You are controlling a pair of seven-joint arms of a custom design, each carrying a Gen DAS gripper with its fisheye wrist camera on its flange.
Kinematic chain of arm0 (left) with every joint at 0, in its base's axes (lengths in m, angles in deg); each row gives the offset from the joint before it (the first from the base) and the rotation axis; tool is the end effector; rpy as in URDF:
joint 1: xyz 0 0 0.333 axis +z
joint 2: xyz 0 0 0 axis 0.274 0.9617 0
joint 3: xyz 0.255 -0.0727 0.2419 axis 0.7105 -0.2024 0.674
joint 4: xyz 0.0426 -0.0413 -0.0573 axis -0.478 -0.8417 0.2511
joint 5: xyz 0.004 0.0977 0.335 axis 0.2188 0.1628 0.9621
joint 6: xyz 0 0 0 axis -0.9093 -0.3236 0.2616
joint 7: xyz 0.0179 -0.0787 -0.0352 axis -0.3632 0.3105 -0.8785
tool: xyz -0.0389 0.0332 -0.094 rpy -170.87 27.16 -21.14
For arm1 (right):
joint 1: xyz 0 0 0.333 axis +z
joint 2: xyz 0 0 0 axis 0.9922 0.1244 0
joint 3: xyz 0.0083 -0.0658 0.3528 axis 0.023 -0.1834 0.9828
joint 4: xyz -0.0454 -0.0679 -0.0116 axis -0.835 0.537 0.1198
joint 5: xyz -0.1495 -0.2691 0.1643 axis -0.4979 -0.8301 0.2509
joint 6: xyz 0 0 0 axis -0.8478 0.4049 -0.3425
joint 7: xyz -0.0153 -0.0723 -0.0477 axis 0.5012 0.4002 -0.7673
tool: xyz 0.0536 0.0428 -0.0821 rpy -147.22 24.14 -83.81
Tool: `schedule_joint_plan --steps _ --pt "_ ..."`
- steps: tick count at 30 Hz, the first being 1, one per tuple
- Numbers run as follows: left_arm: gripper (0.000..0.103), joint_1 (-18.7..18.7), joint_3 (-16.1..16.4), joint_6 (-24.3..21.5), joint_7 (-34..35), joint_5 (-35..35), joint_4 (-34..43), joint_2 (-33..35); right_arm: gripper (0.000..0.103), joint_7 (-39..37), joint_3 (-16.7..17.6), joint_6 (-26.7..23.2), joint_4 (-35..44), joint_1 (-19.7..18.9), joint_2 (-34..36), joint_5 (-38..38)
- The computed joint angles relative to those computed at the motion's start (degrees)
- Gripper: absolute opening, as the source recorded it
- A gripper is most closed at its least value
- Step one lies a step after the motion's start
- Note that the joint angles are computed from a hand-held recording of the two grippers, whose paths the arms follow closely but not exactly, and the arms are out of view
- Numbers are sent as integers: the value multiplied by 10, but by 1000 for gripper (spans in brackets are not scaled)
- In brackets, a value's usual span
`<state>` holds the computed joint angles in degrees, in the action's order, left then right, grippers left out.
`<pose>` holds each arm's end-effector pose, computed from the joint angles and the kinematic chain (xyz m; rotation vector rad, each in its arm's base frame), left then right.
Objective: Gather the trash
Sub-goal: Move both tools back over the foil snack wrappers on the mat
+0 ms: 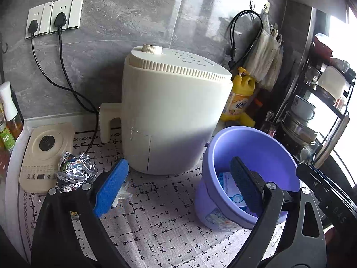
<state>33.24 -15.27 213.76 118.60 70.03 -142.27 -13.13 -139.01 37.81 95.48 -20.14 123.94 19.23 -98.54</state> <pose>0.6644 -0.1643 0.4453 -1.5570 1.9693 -1.2225 0.5595 0.4371 0.4548 -1.1645 1.9329 -0.9016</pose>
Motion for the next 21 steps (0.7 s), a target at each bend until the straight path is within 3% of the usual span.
schedule_joint_plan --steps 8,21 --pt "94 -5 76 29 -65 1 -44 -37 39 -85 -1 43 90 8 63 40" --pt "94 -38 206 61 -171 34 -103 -79 44 -259 -25 90 247 39 173 167"
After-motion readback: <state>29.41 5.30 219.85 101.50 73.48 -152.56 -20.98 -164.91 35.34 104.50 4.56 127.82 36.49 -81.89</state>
